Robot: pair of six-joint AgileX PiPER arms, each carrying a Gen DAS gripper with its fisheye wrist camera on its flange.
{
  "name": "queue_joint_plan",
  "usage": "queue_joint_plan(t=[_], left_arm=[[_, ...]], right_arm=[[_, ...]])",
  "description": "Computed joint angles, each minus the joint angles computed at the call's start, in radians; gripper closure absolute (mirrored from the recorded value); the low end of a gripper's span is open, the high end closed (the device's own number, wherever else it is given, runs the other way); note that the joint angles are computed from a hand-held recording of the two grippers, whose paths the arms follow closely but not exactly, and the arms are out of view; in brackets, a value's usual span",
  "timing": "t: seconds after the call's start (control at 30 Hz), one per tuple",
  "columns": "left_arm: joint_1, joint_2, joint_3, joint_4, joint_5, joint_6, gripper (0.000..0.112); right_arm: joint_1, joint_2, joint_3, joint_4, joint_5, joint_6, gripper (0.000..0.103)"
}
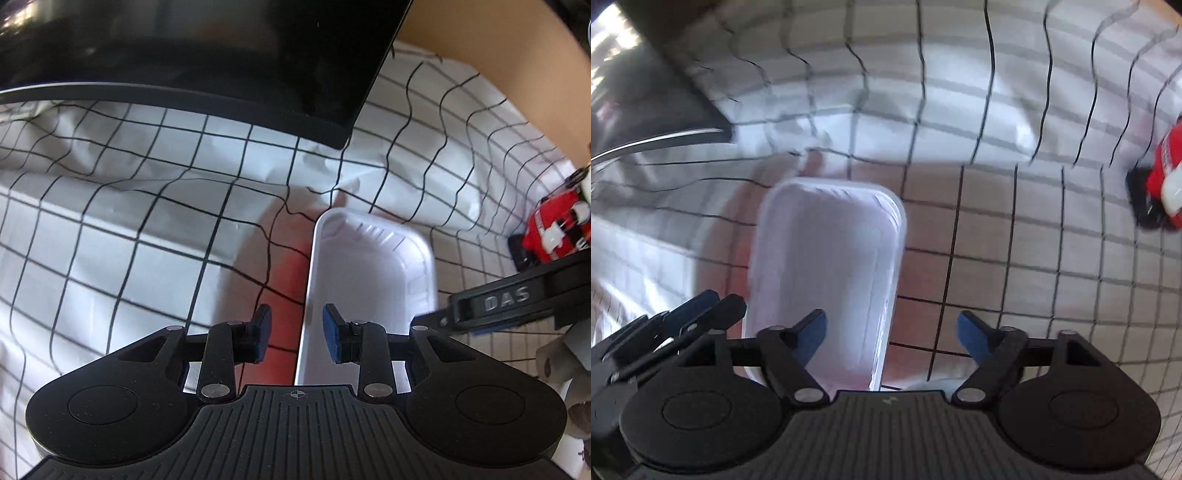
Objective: Organize plates and bowls
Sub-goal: 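Reach both tools to the white red-edged tray, then grasp the tray rim with both tools and lift it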
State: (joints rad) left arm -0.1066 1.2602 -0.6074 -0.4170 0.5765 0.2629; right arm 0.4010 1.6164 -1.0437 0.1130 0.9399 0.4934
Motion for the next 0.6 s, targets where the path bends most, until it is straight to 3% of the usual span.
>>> queue_joint_plan(t=[0.13,0.27,0.33,0.43,0.6], left_arm=[[-0.011,0.075,-0.019,-0.022,-0.030,0.018,0.079],[0.055,0.145,-0.023,-0.254,0.015,0.243,0.081],[0.083,0.166,-0.022,-0.310,0.037,0.285,0.082],[0.135,0.107,-0.022,-0.301,0.108,0.285,0.081],[0.258,-0.148,-0.069,-0.268,0.326,0.250,0.081]], right_arm=[[-0.005,0.073,-0.021,0.042,0.005,0.005,0.037],[0.011,0.106,-0.039,0.074,0.000,-0.031,0.067],[0.021,0.088,-0.025,0.099,-0.010,-0.040,0.072],[0.052,-0.010,0.024,0.103,-0.029,-0.030,0.072],[0.100,-0.246,0.064,0.104,0.002,-0.040,0.072]])
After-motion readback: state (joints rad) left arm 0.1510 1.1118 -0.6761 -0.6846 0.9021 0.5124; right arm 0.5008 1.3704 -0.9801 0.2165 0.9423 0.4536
